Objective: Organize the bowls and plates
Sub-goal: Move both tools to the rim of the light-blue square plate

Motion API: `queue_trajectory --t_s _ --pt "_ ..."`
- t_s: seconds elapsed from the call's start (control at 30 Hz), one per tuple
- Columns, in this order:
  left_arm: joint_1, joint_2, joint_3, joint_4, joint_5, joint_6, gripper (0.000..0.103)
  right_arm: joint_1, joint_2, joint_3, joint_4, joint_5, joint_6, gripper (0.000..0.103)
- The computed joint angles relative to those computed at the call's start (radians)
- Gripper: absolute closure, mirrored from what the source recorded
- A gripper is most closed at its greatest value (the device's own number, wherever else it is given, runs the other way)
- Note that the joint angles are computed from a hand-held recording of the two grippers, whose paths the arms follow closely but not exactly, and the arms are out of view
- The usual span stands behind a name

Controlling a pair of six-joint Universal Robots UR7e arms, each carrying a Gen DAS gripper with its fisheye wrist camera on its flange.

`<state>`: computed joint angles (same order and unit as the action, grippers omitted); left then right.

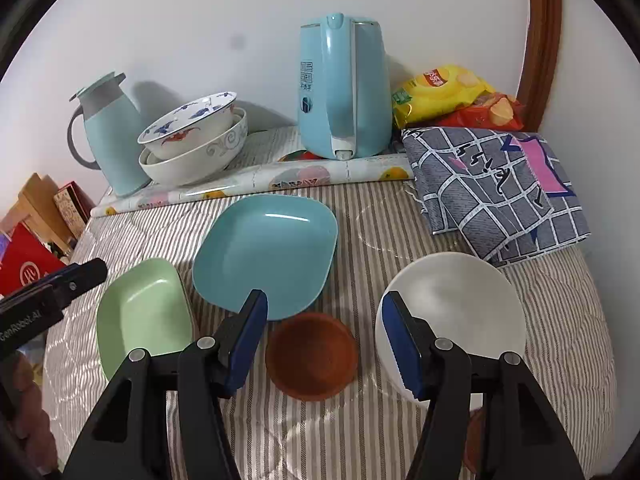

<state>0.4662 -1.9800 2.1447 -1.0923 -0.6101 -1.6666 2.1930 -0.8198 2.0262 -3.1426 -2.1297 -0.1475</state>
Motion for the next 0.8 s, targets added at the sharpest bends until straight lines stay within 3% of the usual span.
queue_trajectory --t_s 0.33,0.53,0.8 --pt "0.106 0.038 0.016 -0.209 0.044 0.193 0.051 -0.013 0.061 -0.077 0.005 -0.021 -0.013 0.044" --pt "0.193 0.061 0.045 -0.416 0.046 0.365 0.051 -0.015 0.111 -0.127 0.016 -0.058 -0.031 0.044" --pt "0.264 0.099 0.066 -0.603 0.034 0.524 0.051 -0.031 0.167 -0.189 0.076 -0.054 -0.021 0.055"
